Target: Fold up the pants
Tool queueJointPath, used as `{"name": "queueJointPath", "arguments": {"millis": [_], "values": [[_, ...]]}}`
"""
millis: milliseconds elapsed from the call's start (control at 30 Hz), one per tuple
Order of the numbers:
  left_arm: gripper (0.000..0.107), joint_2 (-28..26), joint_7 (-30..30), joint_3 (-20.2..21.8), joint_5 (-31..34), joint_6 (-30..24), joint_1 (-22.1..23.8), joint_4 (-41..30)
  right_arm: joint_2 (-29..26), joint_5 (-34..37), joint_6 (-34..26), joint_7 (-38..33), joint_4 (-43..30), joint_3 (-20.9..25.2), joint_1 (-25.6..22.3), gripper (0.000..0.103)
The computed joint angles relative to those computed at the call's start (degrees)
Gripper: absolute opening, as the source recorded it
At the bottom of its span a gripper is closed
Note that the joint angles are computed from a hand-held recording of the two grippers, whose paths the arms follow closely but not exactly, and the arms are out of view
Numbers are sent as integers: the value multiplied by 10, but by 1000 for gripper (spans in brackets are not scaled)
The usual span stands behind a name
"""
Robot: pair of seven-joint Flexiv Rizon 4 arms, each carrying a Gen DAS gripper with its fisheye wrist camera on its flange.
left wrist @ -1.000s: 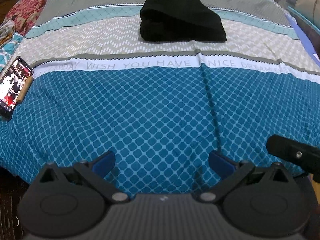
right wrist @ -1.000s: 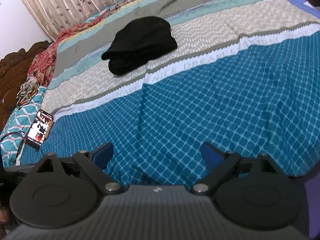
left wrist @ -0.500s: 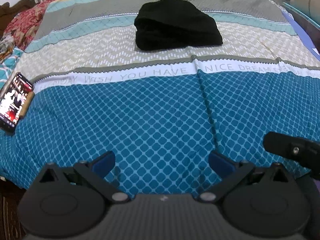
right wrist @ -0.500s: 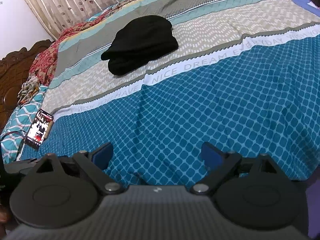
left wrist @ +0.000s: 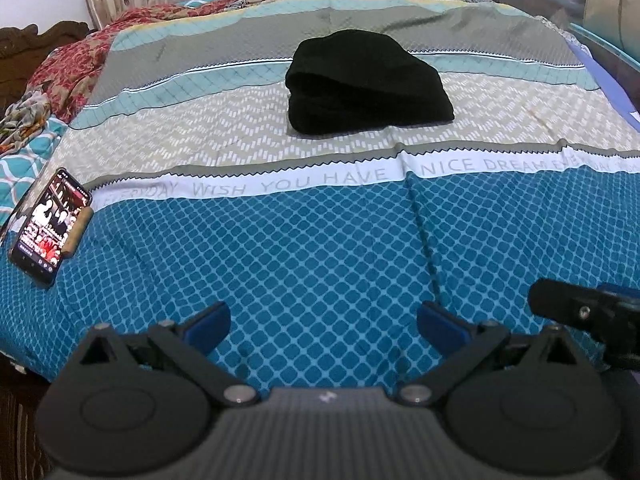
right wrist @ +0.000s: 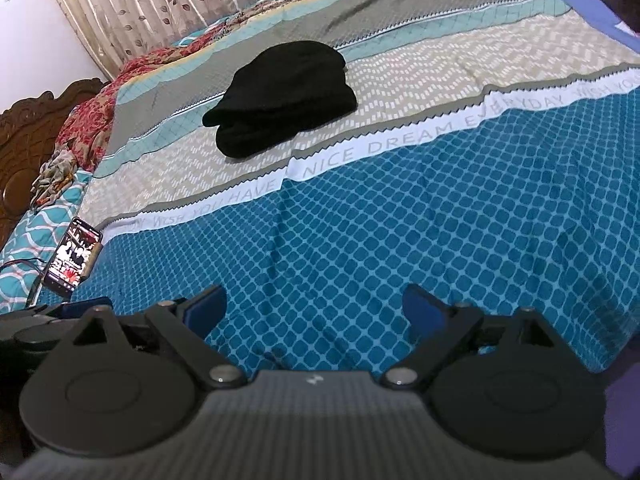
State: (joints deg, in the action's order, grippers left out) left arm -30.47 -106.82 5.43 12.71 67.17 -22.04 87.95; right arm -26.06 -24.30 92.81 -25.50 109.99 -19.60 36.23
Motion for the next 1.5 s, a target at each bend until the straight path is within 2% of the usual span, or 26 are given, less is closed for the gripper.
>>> {"name": "queueJointPath", "arguments": {"millis": [200, 333, 533, 600, 700, 767, 800, 833, 900, 1000, 1033, 1300, 1500], "values": [[103, 8, -2, -4, -8, 1, 6, 9, 9, -23, -21, 19, 2, -25, 21, 96], [103, 13, 0, -1, -2, -14, 5, 0, 20, -64, -31, 55, 4, -61, 45, 96], [103, 30, -18, 8, 15, 11, 5, -7, 37, -129, -38, 75, -14, -63, 33, 96], [103, 36, -27, 10, 16, 18, 7, -8, 42, -164, -24, 101, -12, -91, 48, 96], [103, 42, -36, 9, 16, 30, 11, -4, 40, -225, 20, 171, 6, -195, 118, 96], [103, 46, -30, 4, 11, 25, 15, -1, 34, -223, 34, 184, 18, -241, 154, 96], [103, 47, -24, -1, 7, 24, 19, 2, 32, -213, 30, 175, 18, -238, 154, 96], [103, 47, -21, -3, 5, 24, 20, 5, 32, -203, 19, 163, 14, -216, 141, 96], [103, 48, -24, -1, 7, 21, 18, 9, 32, -172, -9, 132, -2, -133, 84, 96], [103, 48, -22, -1, 9, -2, 15, 8, 28, -154, -37, 127, -21, -60, 33, 96], [103, 48, -24, 0, 12, -6, 13, 8, 27, -155, -41, 130, -24, -48, 23, 96], [103, 49, -33, -2, 30, -26, 11, 5, 30, -197, -47, 163, -29, 2, -23, 96], [103, 45, -23, -14, 22, -38, 17, -3, 34, -242, -41, 203, -23, 2, -35, 96]]}}
